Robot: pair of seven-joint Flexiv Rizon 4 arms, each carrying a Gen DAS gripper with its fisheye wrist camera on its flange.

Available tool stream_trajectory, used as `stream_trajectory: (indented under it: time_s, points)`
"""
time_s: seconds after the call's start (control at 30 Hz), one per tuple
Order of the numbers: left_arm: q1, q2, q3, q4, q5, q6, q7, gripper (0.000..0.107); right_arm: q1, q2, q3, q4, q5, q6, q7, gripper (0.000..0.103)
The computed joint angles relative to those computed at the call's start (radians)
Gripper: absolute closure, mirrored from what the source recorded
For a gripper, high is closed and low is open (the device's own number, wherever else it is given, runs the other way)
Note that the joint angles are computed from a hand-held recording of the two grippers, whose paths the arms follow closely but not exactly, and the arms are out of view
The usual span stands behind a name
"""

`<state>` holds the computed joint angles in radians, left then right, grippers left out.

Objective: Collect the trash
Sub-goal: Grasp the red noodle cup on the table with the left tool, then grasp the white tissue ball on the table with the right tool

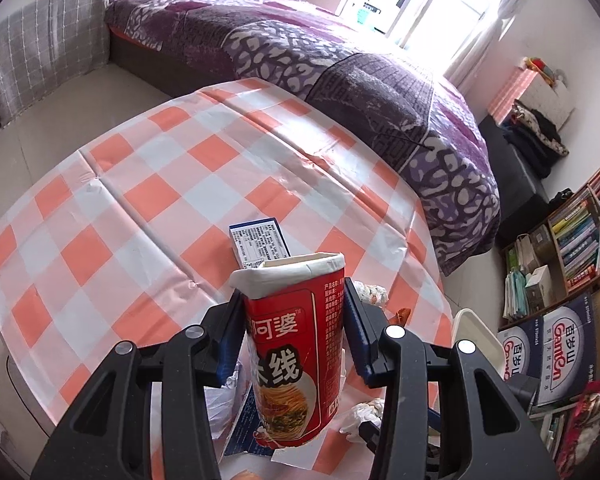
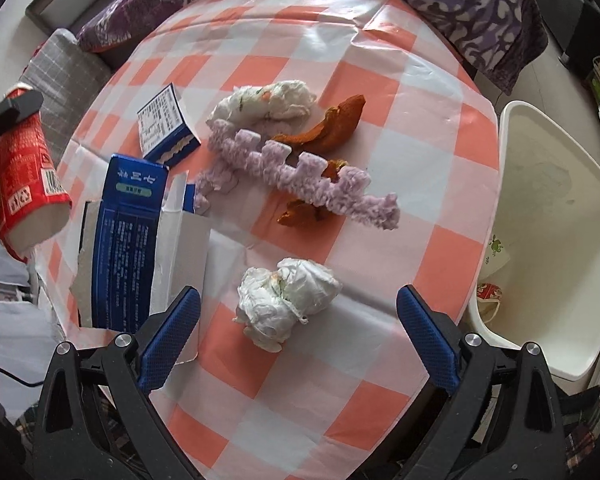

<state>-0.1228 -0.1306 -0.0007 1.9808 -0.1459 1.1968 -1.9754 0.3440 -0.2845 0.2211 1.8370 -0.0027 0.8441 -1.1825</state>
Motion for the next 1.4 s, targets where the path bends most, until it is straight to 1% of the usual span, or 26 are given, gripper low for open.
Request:
stream_trajectory:
  time_s: [0.07,0.1,0.17,0.23,0.27,0.3,0.37,0.4,0.5,0.63,0.8,0.93,1.07,1.2,1.27,1.37,1.4]
  points:
    - [0.005,0.009,-0.001,0.016,-0.02,0.011,0.013,0.062,0.013,-0.004,-0.003,0.011,-0.03,0.002,0.003,0.009]
    - [0.007,0.013,-0.002,0.024,-0.03,0.017,0.021,0.062,0.016,-0.006,-0.004,0.015,-0.041,0.004,0.003,0.011]
    - [0.009,0.018,-0.004,0.033,-0.044,0.022,0.033,0.062,0.024,-0.015,-0.004,0.019,-0.063,0.003,-0.003,0.019]
    - [0.01,0.02,-0.003,0.035,-0.046,0.021,0.036,0.062,0.026,-0.028,0.001,0.01,-0.067,-0.021,-0.023,0.036]
    - [0.01,0.019,-0.003,0.033,-0.044,0.022,0.033,0.062,0.025,-0.032,0.004,0.005,-0.06,-0.032,-0.032,0.041]
    - [0.01,0.021,-0.002,0.037,-0.045,0.023,0.033,0.062,0.024,-0.036,0.005,0.003,-0.055,-0.04,-0.037,0.048]
    - [0.013,0.026,-0.001,0.045,-0.051,0.026,0.038,0.062,0.029,-0.032,-0.001,0.014,-0.072,-0.018,-0.029,0.06]
    - [0.014,0.029,0.001,0.049,-0.052,0.029,0.038,0.062,0.024,-0.03,0.004,0.009,-0.058,-0.016,-0.04,0.063]
    - [0.015,0.035,0.006,0.055,-0.042,0.033,0.022,0.062,0.015,-0.018,0.012,0.001,-0.028,0.002,-0.061,0.065]
    - [0.016,0.042,0.014,0.053,-0.004,0.042,-0.013,0.062,0.015,0.002,0.012,0.002,-0.018,0.075,-0.066,0.065]
    - [0.011,0.043,0.029,0.028,0.117,0.054,-0.108,0.062,0.027,0.025,-0.004,0.014,-0.066,0.204,-0.045,0.065]
    - [0.0,0.04,0.049,-0.021,0.275,0.018,-0.234,0.062,0.04,0.029,-0.025,0.025,-0.131,0.301,0.004,0.065]
    - [-0.014,0.035,0.058,-0.075,0.434,-0.035,-0.368,0.062,0.067,0.037,-0.075,0.06,-0.258,0.416,0.117,0.064]
    - [-0.028,0.031,0.059,-0.119,0.565,-0.089,-0.477,0.062,0.086,0.037,-0.131,0.091,-0.394,0.508,0.246,0.064]
    - [-0.034,0.031,0.057,-0.137,0.617,-0.115,-0.522,0.062,0.105,0.043,-0.18,0.117,-0.496,0.556,0.337,0.064]
    - [-0.044,0.029,0.051,-0.164,0.69,-0.156,-0.583,0.062,0.13,0.054,-0.263,0.151,-0.681,0.618,0.491,0.064]
    - [-0.048,0.028,0.049,-0.172,0.713,-0.167,-0.6,0.062,0.131,0.056,-0.279,0.158,-0.728,0.634,0.532,0.064]
